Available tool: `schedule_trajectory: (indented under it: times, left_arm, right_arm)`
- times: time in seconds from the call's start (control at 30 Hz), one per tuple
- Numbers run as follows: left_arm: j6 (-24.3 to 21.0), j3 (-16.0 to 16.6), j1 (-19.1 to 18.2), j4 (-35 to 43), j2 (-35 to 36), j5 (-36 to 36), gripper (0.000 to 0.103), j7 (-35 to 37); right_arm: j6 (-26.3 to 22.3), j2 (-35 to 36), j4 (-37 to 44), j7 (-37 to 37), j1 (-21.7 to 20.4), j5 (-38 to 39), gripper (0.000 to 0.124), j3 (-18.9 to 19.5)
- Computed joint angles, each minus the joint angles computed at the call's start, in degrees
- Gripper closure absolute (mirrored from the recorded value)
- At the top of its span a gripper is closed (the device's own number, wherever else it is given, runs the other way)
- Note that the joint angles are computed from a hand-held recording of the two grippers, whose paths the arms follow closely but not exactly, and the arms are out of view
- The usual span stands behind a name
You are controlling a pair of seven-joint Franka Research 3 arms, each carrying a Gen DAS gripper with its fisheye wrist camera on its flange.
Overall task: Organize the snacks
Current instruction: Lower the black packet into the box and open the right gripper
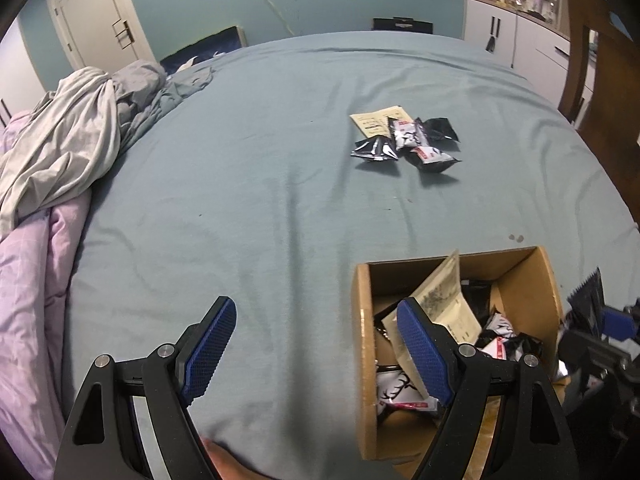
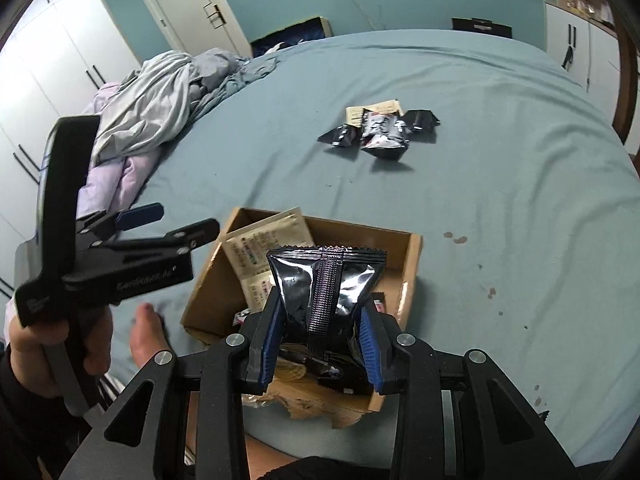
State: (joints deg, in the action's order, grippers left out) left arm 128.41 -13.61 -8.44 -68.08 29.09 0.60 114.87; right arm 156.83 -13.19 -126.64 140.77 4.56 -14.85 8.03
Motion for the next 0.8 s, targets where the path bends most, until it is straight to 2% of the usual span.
schedule_trajectory:
  times: [0.13, 0.27, 0.37, 0.43, 0.5, 0.63, 0.8]
  left_arm:
    - [0.0, 0.3, -0.2, 0.0, 0.2, 0.6, 0.02, -0.7]
    - [1.6, 0.6, -0.6, -1.9, -0.7, 2.1, 0.02, -0.8]
    - [2.7, 0.3, -0.4, -3.1, -1.5, 2.0, 0.02, -0.4]
    - [3.0, 0.1, -0.2, -3.3, -1.6, 1.8, 0.02, -0.2]
    - [3.1, 0.1, -0.1, -3.3, -1.7, 1.6, 0.02, 0.0]
    - [2.5, 0.2, -0.2, -3.0, -1.5, 1.7, 0.02, -0.1]
    - [2.4, 0.3, -0.3, -2.8, -1.6, 1.7, 0.02, -0.6]
  right_arm:
    - [1.0, 0.1, 0.1, -2.4, 0.8, 1.8, 0.089, -0.6]
    - [-2.2, 1.4, 1.6, -0.7, 0.3, 0.8, 0.087, -0.1]
    - [-3.4, 1.3, 2.1, 1.6, 0.3, -0.2, 0.078, -0.1]
    - [-2.7, 0.7, 1.7, 3.4, 0.0, -2.1, 0.061, 0.2]
    - [-2.1, 0.2, 1.3, 5.9, -0.6, -4.6, 0.052, 0.8]
    - [-0.5, -0.4, 0.0, 9.6, -1.5, -6.9, 0.051, 1.3]
    - [-1.3, -0.9, -0.5, 12.0, -1.9, -6.9, 0.051, 1.3]
